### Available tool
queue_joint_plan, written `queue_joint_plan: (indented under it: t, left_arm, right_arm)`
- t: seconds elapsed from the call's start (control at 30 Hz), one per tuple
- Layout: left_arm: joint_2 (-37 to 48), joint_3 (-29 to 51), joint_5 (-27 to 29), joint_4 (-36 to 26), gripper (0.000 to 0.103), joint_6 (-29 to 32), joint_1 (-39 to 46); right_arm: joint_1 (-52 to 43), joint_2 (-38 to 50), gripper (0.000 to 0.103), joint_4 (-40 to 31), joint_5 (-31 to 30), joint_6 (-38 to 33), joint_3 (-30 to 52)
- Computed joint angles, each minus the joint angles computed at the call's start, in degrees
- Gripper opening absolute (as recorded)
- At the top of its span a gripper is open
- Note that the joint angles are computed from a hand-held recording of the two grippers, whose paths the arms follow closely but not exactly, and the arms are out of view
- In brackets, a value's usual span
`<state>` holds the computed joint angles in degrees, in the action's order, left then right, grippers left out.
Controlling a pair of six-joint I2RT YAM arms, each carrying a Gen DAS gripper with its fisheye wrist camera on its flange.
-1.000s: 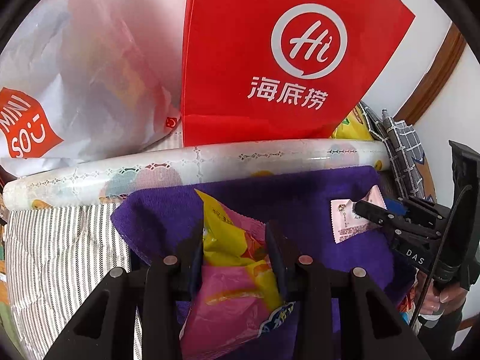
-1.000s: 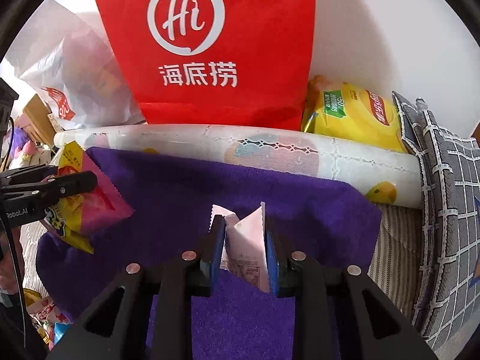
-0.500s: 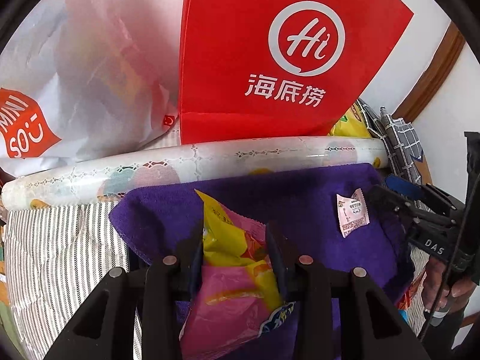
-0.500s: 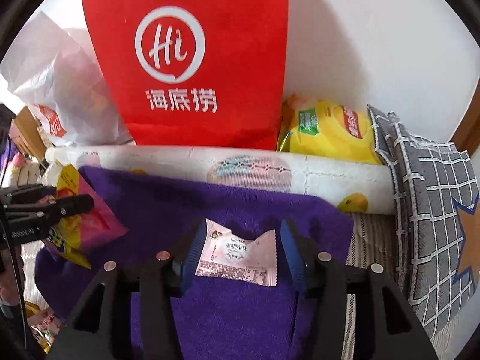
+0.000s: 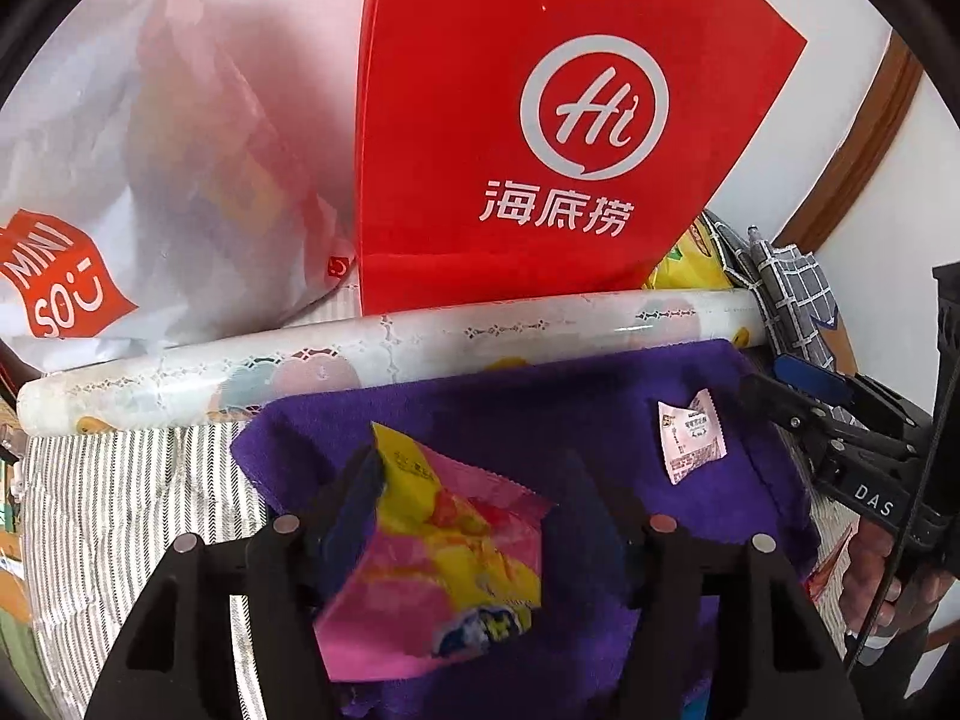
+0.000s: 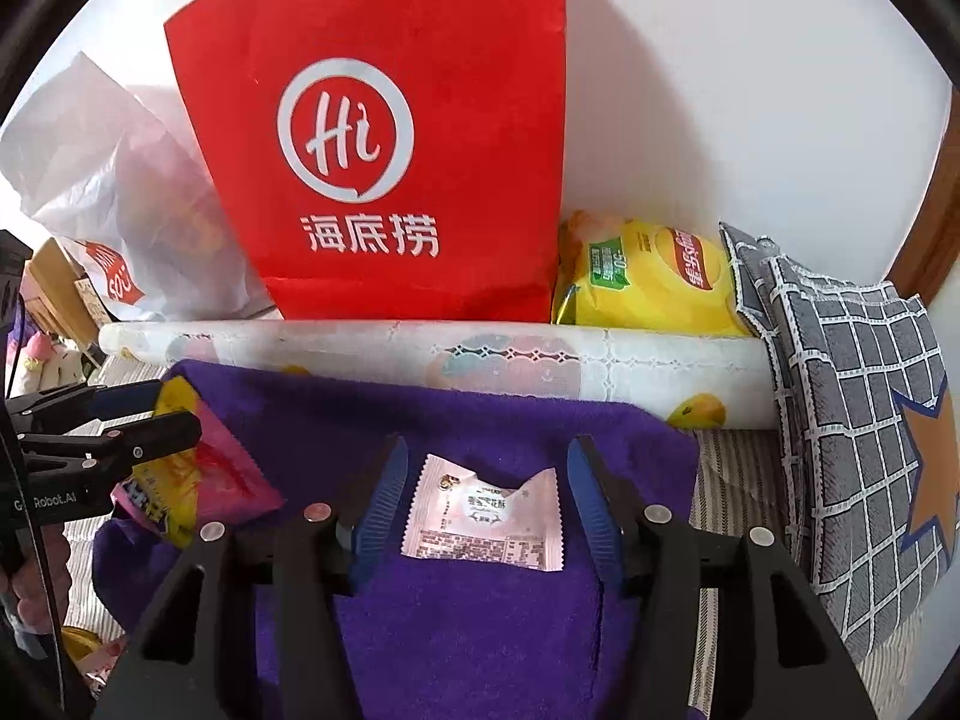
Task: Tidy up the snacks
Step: 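Lower the pink-and-yellow chip bag onto the purple towel and open the left gripper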
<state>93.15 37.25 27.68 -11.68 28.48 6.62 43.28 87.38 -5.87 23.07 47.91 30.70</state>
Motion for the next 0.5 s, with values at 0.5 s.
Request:
queue_joint_plan:
  t: [0.5]
  left_arm:
    - [-12.98,-0.55,5.79,-11.25,0.069,4.94,4.23]
  right_arm:
    - [9.38,-18.98,0.056,-23.82,10.41,13.77,-1.22]
